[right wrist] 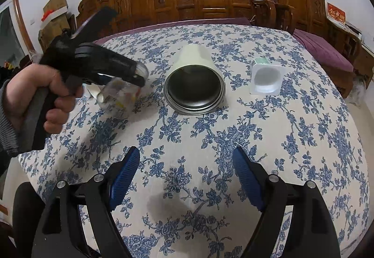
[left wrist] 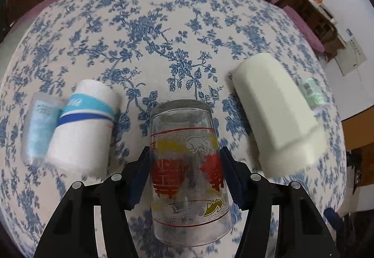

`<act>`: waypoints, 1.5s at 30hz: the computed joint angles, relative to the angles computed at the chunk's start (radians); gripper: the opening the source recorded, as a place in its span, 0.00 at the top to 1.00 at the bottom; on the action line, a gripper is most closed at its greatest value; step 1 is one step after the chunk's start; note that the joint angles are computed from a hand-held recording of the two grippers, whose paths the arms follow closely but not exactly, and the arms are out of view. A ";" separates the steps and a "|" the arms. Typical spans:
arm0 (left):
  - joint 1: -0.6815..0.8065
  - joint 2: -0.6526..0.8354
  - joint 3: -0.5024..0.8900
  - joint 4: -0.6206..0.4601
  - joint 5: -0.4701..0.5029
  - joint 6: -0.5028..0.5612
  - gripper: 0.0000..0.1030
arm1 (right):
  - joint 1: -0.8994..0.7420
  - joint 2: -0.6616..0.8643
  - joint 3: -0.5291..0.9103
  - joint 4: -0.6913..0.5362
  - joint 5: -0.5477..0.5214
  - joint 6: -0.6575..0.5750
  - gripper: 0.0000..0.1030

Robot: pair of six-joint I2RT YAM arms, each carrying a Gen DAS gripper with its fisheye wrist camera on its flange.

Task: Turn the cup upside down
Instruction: 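Lift the glass cup with the left tool and turn it upright, then set the glass cup on the tablecloth and open the left tool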

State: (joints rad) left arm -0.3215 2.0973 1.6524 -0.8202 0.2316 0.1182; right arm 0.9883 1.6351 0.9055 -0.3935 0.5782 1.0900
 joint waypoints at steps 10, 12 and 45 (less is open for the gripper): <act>0.038 -0.305 -0.303 0.058 0.038 0.110 0.45 | 0.076 -0.045 0.029 -0.124 0.077 0.096 0.19; 0.043 -0.363 -0.367 0.066 0.051 0.129 0.45 | 0.094 -0.051 0.034 -0.147 0.095 0.117 0.19; 0.088 -0.678 -0.830 0.255 0.047 0.197 0.45 | 0.245 0.001 0.117 -0.317 0.163 0.277 0.19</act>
